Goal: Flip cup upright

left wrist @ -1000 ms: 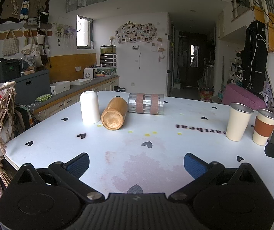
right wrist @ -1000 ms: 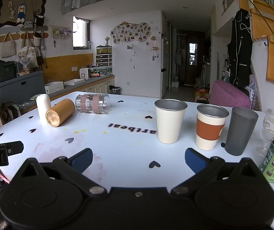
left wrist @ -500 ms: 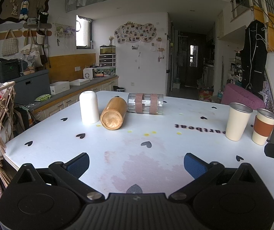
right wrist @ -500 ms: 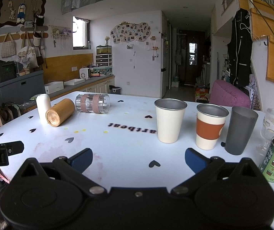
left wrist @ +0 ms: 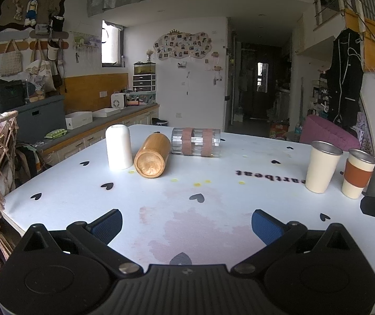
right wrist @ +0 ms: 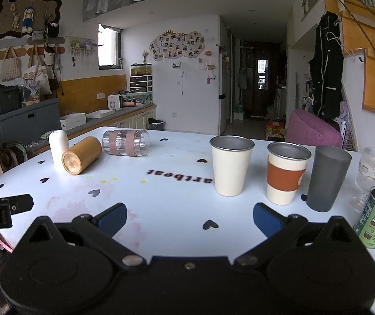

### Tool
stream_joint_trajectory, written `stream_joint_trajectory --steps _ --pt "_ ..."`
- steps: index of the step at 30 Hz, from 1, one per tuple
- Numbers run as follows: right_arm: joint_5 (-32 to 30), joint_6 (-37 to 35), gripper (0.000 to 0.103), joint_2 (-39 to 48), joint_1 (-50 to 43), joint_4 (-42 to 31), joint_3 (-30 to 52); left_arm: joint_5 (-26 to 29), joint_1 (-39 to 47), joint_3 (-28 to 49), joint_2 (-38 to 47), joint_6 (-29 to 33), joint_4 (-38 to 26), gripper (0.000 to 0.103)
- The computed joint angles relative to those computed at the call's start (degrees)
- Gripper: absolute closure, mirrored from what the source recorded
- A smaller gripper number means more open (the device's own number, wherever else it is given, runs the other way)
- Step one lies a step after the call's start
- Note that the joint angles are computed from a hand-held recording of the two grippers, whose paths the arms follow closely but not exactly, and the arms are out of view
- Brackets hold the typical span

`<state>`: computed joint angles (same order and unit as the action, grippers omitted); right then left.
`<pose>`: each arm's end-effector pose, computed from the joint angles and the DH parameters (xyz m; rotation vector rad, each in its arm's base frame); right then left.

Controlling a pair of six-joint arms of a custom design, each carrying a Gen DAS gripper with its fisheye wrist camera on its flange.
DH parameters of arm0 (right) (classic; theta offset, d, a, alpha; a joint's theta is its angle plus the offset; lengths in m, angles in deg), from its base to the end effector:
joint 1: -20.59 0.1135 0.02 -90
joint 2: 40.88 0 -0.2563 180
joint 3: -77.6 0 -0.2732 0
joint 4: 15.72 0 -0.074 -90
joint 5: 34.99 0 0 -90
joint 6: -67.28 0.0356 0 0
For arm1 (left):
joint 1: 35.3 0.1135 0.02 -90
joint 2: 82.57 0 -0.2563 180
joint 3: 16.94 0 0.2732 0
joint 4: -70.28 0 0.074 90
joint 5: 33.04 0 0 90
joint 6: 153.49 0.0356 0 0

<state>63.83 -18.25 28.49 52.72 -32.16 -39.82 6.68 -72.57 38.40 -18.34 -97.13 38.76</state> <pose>0.2581 0.1556 0.2780 -0.3752 1.9448 0.2645 0.2172 -0.1309 0.2394 -0.3625 1.9719 0.2240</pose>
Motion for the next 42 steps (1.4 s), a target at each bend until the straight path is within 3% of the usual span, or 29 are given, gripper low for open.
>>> stream_joint_trajectory --steps 3,8,12,19,24,31,38,42 --pt "-0.68 -0.36 0.0 -1.09 -0.83 -0.36 -0.35 1.22 0.48 0.47 -1.61 1.48 0.16 0.0" --pt "-1.15 0.12 0.0 -1.51 -1.24 0.68 -1.48 3.36 3.89 -1.6 -1.98 7.79 6.78 0.0" --pt "-1.28 0.64 0.0 -2.18 -1.29 1.12 -2.43 9.45 9.63 -2.02 -2.4 12.38 10.12 0.0" --pt "-2.09 1.34 0.0 -2.86 -1.85 1.43 -3.59 19.8 20.96 -0.77 1.02 26.58 19.26 0.0" --pt "-2.17 1.77 0.0 -3.23 -2.05 1.78 -4.6 31.45 30.01 7.42 8.4 30.51 15.74 0.0" --pt "-2.83 2.11 0.0 -3.27 -2.73 1.88 -5.52 38.17 36.13 19.17 21.45 36.01 14.56 0.0" --pt "-4.22 2.69 0.0 -3.76 -3.94 2.29 -7.07 40.02 39.87 33.07 34.74 33.15 8.44 0.001" --pt "-5.64 3.15 0.0 -3.41 -5.41 2.58 -7.76 38.35 39.76 40.12 41.44 30.71 4.92 0.005"
